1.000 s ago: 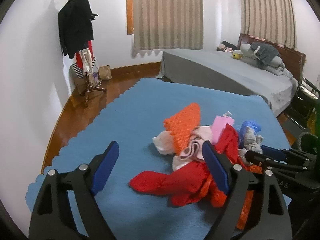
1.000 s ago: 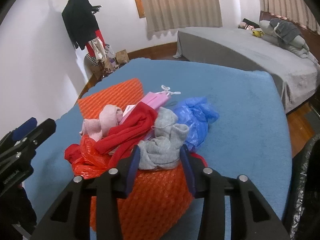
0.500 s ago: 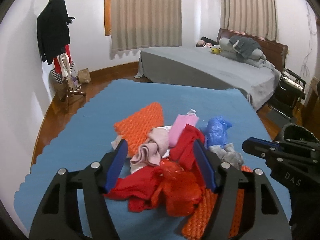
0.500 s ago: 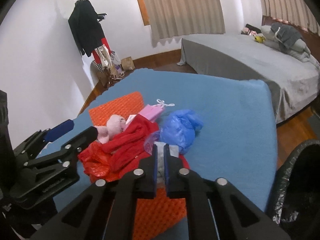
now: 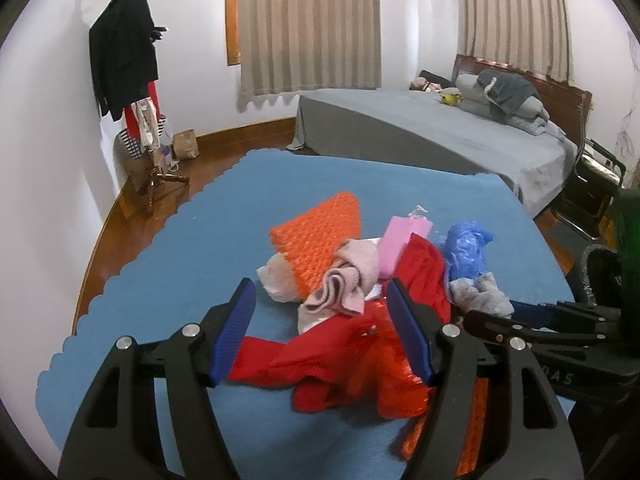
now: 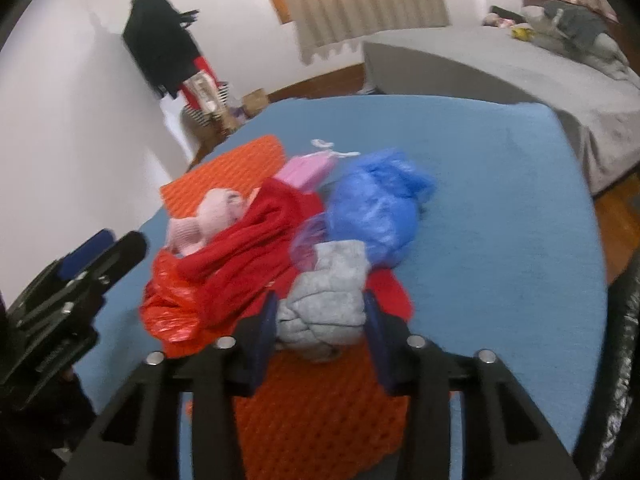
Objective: Collect trash
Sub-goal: 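Reach the right tool to the grey cloth and close on it, then drop the grey cloth in the bin with the right tool while the left tool drops red cloth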
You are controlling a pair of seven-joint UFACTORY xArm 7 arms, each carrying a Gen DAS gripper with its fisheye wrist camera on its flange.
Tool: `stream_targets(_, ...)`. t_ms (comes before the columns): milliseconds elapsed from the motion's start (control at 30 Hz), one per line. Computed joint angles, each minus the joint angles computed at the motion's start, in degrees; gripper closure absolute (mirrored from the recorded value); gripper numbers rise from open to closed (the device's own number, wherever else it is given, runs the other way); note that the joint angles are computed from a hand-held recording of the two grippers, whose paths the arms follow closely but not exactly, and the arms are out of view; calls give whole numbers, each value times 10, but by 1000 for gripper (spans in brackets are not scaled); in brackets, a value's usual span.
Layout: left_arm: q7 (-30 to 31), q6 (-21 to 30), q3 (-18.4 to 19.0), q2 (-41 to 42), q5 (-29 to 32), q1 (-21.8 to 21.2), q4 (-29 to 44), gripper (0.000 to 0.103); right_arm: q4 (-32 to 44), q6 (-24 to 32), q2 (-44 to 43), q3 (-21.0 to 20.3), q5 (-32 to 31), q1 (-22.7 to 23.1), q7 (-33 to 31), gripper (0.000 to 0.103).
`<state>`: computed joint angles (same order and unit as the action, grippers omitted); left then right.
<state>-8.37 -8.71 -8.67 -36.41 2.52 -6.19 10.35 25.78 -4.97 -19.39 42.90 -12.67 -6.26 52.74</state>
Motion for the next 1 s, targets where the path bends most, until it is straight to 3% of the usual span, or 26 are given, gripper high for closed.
stream_targets(200,9,-19,29,25,4,-52,10,39,-35,17,-83,-55,19,56,5,63)
stream_targets(467,3,-38,4,85,1,-73,41,48,-87,73,-179,-137,24,118,7,63)
stream_targets(567,2,-34,-70,111,-6,-22,60,60,-99,80,-191,-152,26,135,13,63)
stream_targets(633,-3,-18,-165,125,-13,58,76,69,-103,84,-195,-162,27,146,13,63)
stream_targets(667,-7,-17,-185,129,-12,76,79,75,-104,87,-198,-165,27,150,13,63)
stream_targets(700,-10,-19,-205,133,-10,93,80,89,-105,89,-201,-167,27,154,14,63)
stream_targets(800,-22,-34,-242,126,-15,120,74,98,-107,97,-210,-172,27,161,15,63)
stream_targets(833,-26,-44,-239,120,-16,115,68,99,-109,99,-216,-173,26,162,16,63)
stream_targets(1000,-37,-59,-153,73,-17,24,45,99,-116,111,-246,-175,24,170,20,63)
